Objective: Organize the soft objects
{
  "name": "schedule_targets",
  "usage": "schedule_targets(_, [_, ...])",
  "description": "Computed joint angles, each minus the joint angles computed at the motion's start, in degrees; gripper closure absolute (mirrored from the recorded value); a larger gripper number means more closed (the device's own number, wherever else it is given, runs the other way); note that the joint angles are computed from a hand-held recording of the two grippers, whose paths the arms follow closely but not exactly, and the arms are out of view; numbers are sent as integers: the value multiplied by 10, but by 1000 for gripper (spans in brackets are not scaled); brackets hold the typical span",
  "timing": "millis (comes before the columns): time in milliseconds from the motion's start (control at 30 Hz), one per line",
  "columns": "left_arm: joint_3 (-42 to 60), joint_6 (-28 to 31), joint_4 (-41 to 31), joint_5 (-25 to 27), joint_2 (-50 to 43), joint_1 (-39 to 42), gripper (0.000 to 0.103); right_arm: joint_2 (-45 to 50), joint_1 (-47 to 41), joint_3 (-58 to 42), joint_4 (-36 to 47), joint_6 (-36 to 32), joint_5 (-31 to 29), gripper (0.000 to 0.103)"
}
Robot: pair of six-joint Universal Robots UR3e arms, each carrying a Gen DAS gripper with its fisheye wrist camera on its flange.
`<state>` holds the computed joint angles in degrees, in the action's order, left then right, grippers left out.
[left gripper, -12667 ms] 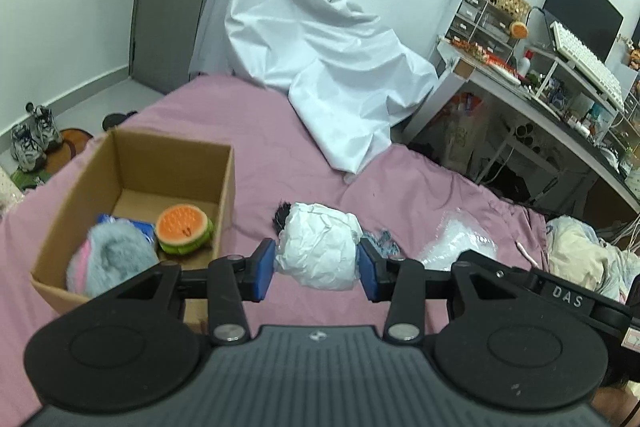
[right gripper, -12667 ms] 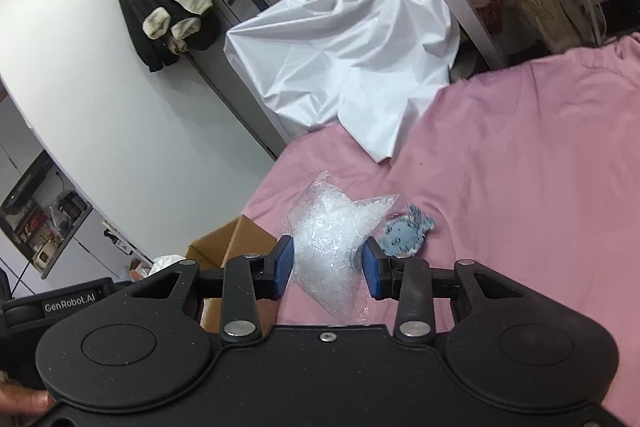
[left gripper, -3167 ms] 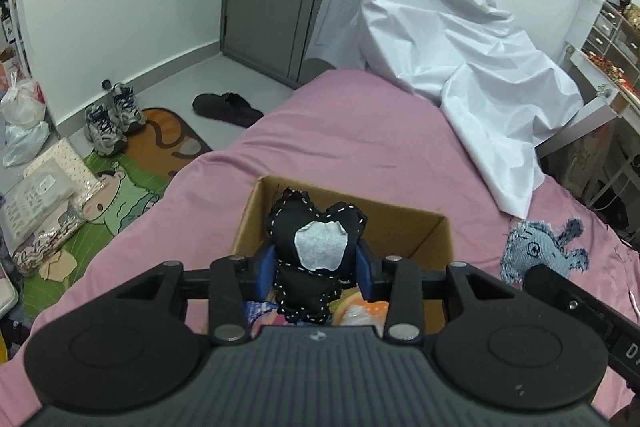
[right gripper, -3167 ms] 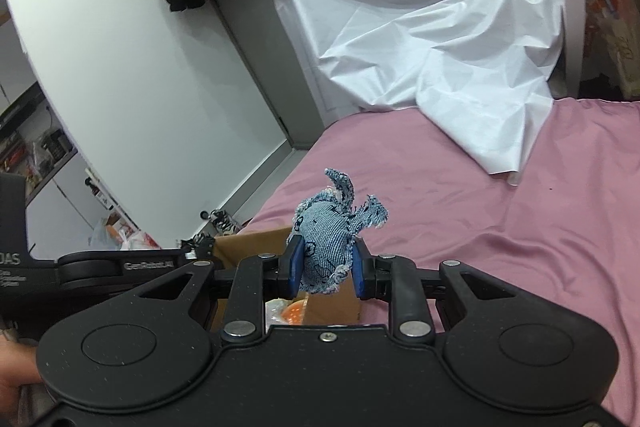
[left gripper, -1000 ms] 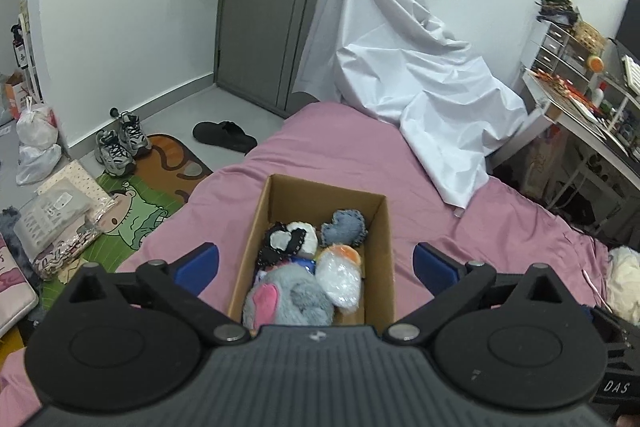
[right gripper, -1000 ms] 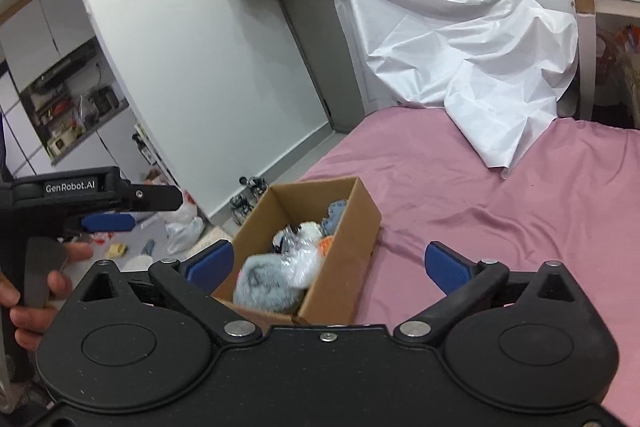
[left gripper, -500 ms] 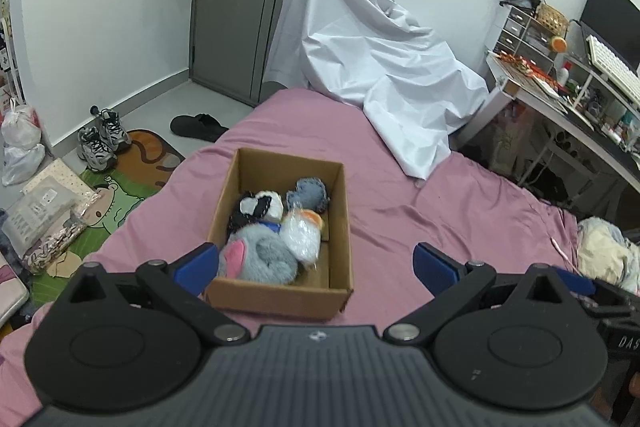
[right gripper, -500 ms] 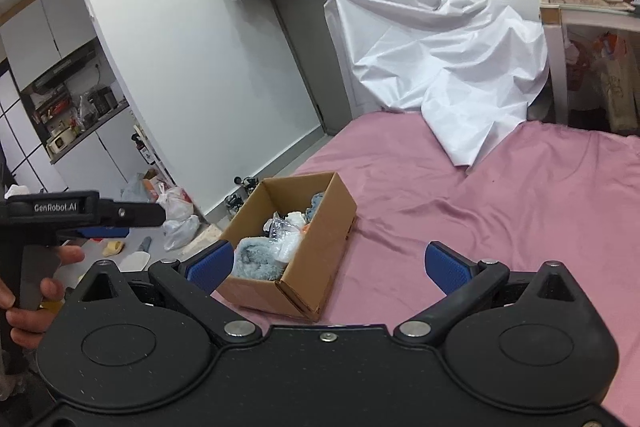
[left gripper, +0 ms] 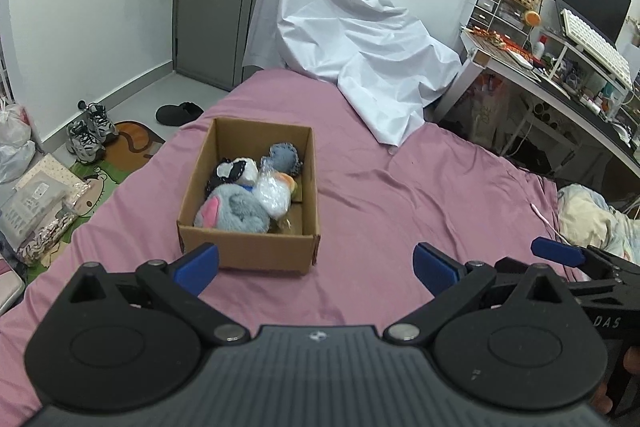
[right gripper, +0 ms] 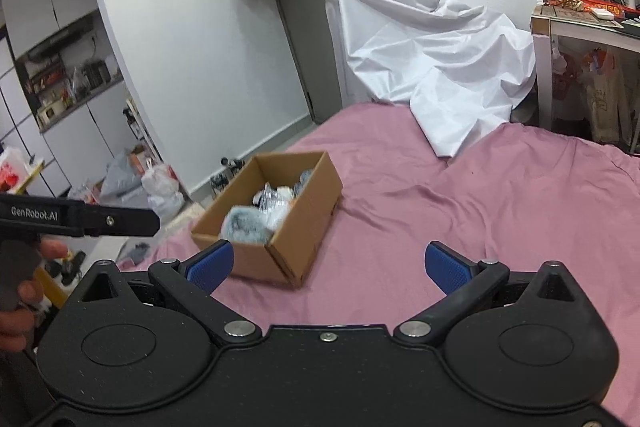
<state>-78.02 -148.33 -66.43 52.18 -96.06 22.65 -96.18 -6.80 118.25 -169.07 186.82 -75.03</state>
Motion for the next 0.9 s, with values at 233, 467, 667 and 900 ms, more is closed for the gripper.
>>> schedule_targets(233, [-24, 25, -21, 0, 21, 15, 1, -10, 18, 12, 16, 9, -22, 0])
schedule_targets(467, [-27, 34, -26, -1, 23, 23, 1, -17, 31, 20, 22, 18, -43, 0])
schedule_targets(667, [-31, 44, -21, -6, 24, 22, 1, -1, 51, 3, 22, 7, -59, 0])
schedule_targets(900, [-24, 37, -23, 9, 19, 18, 1, 3, 57, -7, 28, 9, -54, 0])
